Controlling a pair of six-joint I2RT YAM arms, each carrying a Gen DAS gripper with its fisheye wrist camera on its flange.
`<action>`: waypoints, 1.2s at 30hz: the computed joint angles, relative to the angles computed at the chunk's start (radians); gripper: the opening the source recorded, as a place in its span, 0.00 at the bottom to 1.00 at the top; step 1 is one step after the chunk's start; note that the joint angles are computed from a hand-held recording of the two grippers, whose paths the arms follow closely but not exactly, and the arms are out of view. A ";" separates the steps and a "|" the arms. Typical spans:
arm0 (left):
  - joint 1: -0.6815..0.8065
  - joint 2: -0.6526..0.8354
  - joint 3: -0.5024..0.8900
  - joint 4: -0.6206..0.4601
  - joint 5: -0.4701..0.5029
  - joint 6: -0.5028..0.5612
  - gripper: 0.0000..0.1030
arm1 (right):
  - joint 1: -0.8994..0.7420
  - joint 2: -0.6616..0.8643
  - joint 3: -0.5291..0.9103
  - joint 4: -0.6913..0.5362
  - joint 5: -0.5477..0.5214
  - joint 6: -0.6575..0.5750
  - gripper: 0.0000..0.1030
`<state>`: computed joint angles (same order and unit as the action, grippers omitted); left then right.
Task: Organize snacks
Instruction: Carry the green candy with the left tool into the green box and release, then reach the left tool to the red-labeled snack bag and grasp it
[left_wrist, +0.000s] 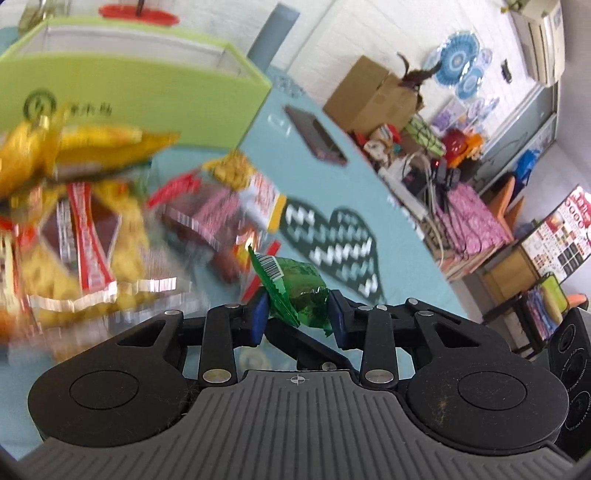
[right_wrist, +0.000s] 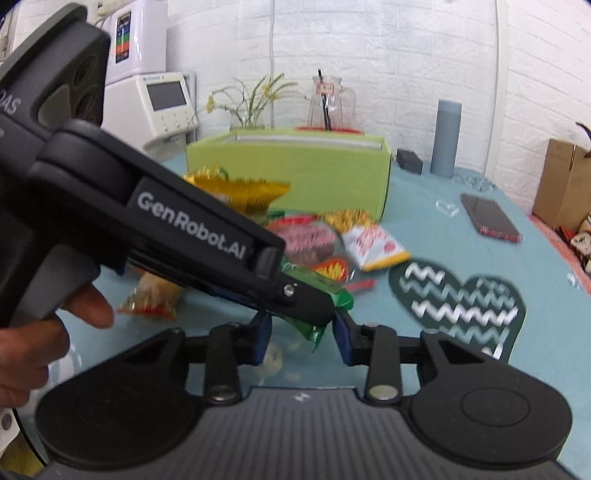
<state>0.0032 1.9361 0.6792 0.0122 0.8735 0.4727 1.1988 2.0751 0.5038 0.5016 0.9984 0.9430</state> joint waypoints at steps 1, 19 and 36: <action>-0.008 -0.018 0.013 0.002 0.005 -0.023 0.13 | -0.033 -0.031 -0.013 0.038 -0.001 -0.084 0.37; -0.164 0.391 0.864 -0.078 -0.176 -0.362 0.33 | -0.766 0.064 0.391 0.239 -0.585 -0.899 0.44; 0.063 0.036 0.201 -0.067 0.051 -0.123 0.51 | -0.397 0.122 -0.062 0.600 -0.470 -0.416 0.61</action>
<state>0.0660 1.9719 0.8803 -0.0544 0.9247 0.3493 0.8020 2.1970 0.4420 1.1012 0.5285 0.5268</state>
